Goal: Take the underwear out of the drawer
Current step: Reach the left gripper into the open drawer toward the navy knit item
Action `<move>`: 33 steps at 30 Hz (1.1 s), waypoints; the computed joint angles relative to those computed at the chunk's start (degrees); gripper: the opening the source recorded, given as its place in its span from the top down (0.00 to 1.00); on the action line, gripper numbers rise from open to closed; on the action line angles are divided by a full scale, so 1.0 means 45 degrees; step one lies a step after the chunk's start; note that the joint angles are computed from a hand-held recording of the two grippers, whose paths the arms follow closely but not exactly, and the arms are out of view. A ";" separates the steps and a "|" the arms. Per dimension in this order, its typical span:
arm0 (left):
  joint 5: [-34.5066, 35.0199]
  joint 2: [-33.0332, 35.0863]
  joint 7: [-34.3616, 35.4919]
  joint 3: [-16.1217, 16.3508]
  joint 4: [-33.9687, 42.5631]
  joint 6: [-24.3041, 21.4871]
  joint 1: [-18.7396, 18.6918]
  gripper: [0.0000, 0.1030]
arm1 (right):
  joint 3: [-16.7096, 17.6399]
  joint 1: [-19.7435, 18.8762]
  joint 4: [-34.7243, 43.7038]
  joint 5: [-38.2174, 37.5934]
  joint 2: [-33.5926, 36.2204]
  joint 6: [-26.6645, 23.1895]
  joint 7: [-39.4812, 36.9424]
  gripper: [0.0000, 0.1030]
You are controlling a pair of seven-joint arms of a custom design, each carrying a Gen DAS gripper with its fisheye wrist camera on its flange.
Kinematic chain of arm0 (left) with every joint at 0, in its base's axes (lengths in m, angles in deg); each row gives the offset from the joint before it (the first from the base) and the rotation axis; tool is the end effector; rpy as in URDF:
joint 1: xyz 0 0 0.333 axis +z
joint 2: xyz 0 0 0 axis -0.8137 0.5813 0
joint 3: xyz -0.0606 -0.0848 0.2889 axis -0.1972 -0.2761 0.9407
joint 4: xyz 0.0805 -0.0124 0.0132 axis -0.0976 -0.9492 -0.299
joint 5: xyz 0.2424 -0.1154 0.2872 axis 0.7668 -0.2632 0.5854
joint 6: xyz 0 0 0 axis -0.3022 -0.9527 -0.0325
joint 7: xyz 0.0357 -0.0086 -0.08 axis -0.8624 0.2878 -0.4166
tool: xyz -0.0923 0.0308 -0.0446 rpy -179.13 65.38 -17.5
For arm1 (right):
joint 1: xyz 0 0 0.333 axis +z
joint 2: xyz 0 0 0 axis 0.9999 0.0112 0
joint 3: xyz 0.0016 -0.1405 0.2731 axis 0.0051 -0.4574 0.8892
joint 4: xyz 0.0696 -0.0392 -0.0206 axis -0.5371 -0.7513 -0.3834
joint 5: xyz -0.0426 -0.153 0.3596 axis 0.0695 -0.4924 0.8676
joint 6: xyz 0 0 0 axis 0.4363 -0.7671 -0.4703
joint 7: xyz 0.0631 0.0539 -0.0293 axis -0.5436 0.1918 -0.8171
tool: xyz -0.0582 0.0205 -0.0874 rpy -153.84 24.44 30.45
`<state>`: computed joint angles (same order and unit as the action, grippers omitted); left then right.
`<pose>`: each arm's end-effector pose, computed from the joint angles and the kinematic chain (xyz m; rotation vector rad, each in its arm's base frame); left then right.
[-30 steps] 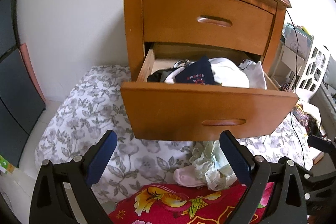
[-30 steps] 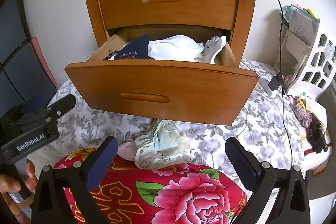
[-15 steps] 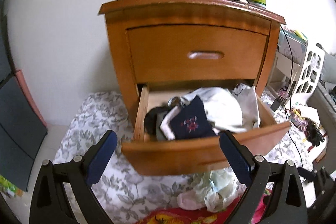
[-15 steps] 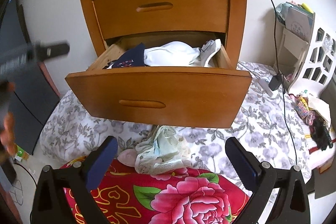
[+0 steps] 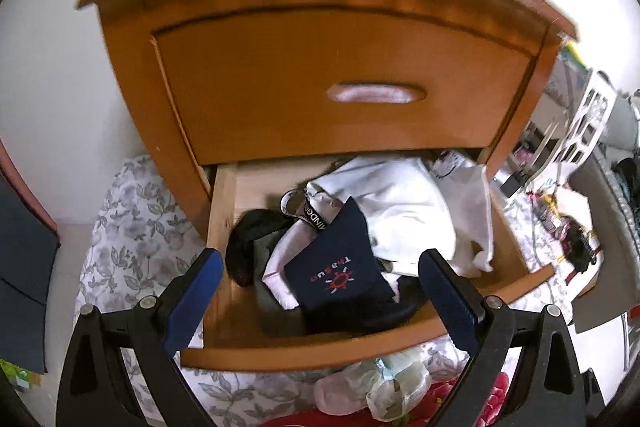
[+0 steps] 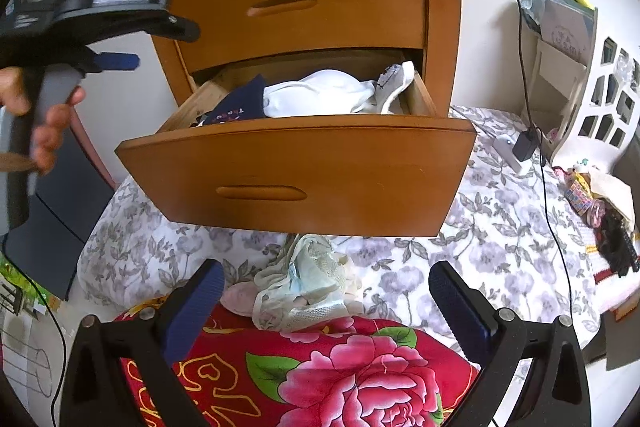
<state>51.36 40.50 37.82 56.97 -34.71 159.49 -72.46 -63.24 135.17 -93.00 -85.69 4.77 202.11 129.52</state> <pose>0.6389 -0.2722 0.4411 -1.9358 1.7525 -0.6345 0.5228 0.4867 0.3387 -1.9589 1.4601 -0.3794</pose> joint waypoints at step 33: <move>-0.3952 0.6262 0.1974 0.0072 0.8253 -0.6105 -0.0361 0.15 | 0.0886 -0.0803 0.0076 0.2982 0.0668 0.0758 -0.2370 0.00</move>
